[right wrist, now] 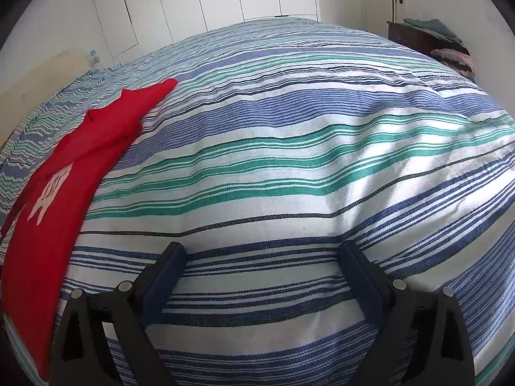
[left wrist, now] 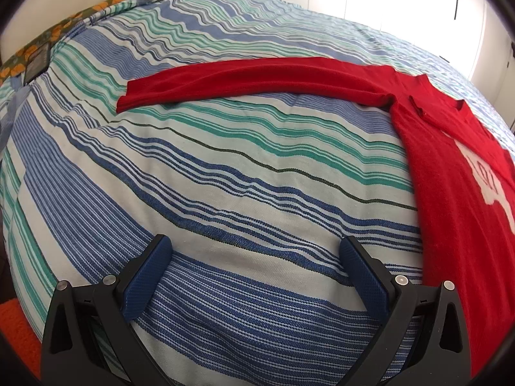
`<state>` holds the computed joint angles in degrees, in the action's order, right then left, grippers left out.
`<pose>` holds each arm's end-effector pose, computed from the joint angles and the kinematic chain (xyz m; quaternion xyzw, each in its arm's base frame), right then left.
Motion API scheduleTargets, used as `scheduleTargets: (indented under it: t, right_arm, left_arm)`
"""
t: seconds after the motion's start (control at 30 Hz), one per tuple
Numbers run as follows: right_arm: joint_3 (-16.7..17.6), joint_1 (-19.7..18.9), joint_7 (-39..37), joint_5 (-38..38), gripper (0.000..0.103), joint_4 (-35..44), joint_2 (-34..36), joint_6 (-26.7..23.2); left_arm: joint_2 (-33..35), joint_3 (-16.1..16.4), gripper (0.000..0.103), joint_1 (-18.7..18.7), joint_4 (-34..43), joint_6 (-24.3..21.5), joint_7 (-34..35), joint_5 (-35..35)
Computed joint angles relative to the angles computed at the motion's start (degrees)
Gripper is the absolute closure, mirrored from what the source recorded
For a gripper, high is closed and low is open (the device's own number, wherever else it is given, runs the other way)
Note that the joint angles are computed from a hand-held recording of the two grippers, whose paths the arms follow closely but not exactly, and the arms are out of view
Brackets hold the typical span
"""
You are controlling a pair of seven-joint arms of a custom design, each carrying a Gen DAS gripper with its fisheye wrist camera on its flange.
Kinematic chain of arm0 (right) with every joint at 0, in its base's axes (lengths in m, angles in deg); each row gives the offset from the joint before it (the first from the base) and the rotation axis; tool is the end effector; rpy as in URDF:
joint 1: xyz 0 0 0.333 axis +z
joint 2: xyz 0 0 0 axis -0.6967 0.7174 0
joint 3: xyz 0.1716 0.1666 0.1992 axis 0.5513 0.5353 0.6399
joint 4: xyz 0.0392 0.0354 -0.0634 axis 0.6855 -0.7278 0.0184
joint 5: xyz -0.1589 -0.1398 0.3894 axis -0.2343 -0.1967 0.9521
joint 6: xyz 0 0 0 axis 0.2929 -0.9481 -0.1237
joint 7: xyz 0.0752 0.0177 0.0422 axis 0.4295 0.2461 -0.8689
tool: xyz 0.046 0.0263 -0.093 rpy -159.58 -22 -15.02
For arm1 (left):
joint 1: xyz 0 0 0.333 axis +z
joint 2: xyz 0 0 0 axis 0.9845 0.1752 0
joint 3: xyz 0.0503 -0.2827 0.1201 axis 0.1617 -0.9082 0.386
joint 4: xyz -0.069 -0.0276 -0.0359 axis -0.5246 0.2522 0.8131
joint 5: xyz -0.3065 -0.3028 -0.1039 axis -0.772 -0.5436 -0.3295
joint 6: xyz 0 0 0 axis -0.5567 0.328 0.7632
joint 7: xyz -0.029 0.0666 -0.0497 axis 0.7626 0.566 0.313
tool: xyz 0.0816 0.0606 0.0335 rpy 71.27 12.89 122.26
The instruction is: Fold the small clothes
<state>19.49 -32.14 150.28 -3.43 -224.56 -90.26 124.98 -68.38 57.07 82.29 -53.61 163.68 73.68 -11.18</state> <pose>0.3641 0.1948 0.4248 -0.4070 0.8488 -0.2693 0.2034 0.6028 -0.0194 0.4059 -0.6469 0.6938 -0.2338 0.2134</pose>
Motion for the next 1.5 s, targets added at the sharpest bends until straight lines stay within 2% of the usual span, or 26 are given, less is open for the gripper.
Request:
scheduleTargets:
  t: [1.5]
  right_arm:
    - [-0.1, 0.14, -0.22, 0.13, 0.006, -0.1, -0.3, -0.22]
  left_arm:
    - [0.1, 0.0, 0.0, 0.0, 0.02, 0.11, -0.03, 0.19]
